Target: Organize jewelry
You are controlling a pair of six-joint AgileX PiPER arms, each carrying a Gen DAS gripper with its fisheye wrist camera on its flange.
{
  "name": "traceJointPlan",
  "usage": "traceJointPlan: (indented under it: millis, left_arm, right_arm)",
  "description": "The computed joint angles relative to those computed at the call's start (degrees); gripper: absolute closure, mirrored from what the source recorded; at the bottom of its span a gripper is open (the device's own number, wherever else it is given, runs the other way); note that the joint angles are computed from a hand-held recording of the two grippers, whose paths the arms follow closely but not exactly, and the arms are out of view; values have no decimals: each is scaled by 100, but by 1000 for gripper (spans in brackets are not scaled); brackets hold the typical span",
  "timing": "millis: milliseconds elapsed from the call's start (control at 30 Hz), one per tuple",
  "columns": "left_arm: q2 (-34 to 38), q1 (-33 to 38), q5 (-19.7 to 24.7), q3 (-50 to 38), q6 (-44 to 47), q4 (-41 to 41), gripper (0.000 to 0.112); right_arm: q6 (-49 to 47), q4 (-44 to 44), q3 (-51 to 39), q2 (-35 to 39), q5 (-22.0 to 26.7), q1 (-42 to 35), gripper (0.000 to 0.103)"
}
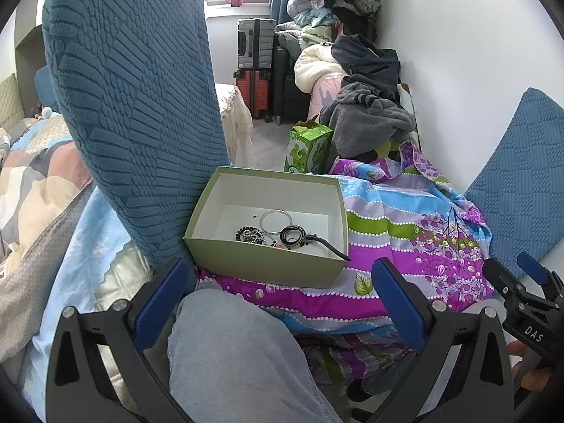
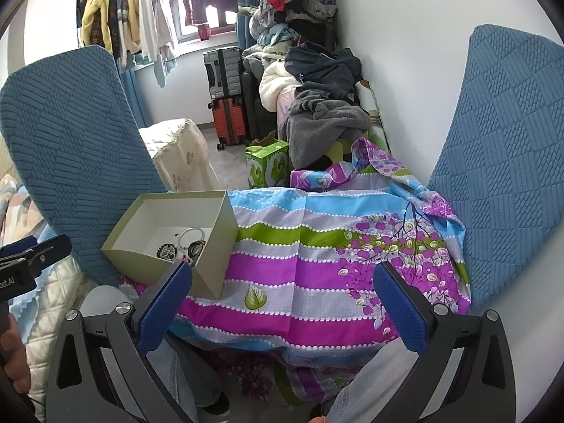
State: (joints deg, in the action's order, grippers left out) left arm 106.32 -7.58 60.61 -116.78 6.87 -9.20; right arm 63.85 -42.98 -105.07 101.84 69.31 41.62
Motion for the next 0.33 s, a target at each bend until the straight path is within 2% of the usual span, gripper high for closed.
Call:
traceJointPlan:
  millis: [333]
  left_arm:
    - [57, 32, 60, -114, 7, 21, 10]
  right_arm:
    - [120, -50, 81, -6, -25, -5, 0]
